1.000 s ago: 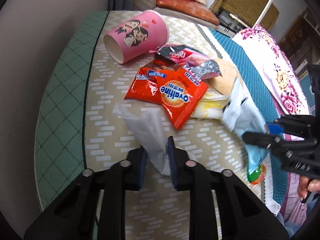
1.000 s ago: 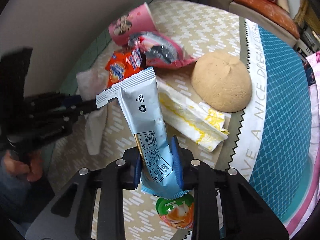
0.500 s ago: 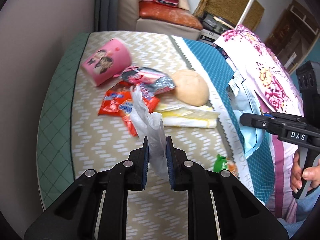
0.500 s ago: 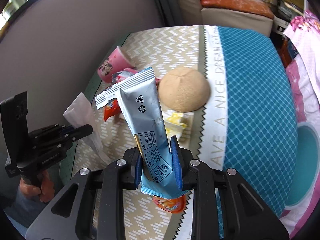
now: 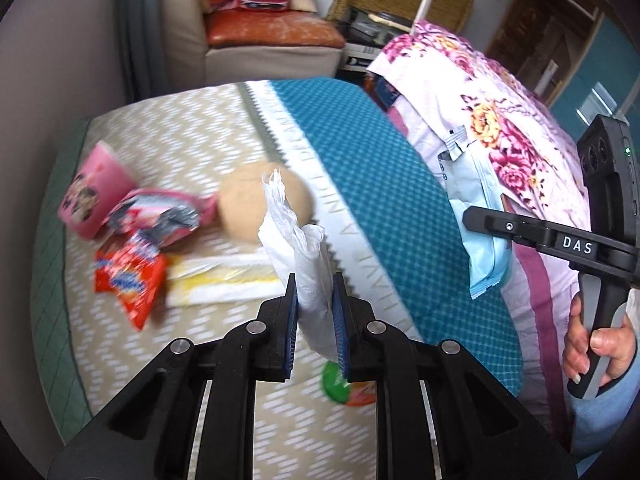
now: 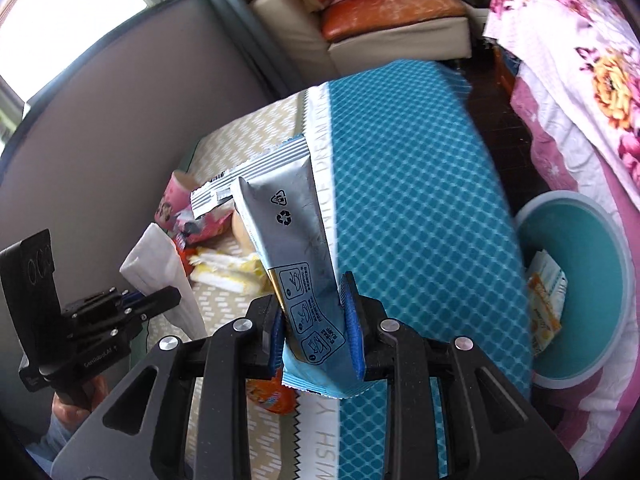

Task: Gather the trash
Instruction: 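Carry the tissue and blue tube over the teal bin and open both grippers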

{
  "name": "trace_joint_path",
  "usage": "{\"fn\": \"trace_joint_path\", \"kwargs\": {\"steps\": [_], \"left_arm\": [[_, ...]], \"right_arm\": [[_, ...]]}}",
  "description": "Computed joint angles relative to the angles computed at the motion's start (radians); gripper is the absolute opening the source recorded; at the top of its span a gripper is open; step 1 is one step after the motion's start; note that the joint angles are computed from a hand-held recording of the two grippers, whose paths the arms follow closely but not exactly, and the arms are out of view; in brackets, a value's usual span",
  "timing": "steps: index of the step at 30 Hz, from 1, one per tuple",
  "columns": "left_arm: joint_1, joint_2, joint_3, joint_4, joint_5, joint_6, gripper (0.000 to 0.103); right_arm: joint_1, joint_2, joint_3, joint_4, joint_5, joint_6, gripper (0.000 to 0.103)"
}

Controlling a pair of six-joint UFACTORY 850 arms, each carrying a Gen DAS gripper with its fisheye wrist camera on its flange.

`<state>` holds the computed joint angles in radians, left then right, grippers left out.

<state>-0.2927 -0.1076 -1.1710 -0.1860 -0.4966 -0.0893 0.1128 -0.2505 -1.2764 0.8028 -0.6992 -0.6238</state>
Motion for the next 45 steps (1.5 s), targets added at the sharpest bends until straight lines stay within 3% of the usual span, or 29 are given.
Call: {"fn": "trace_joint_path", "kwargs": {"steps": [12,23,31,41,45], "left_arm": [[-0.151,-0.212,-0.282,-0.028,-0.029,0.06,0.017],[-0.254,-0.46,-0.602,-0.03,-0.114,0.073,0.017],[-0.298,-0.597,-0.753,0.0,-0.198,0.05,0.017],[-0.321,-0.692,-0.852,0.048,-0.257,0.019,0.018],[-0.323,-0.712,-0.87,0.053,-0.267,0.009,0.024]], "right_arm": [[-0.184,0.045,0.066,0.097,0.064,-0.051,0.024],[-0.339,0.044,0.106,0.105,0.095,-0.041,0.025],[-0.392,0.013,0.104,0.12,0.085,-0.054,0.025],[-0.411,-0.015,0.088,0.094,0.079,-0.031,0.025],[-0.408,-0.023,0.078,0.072,0.081,-0.007,0.025]]}}
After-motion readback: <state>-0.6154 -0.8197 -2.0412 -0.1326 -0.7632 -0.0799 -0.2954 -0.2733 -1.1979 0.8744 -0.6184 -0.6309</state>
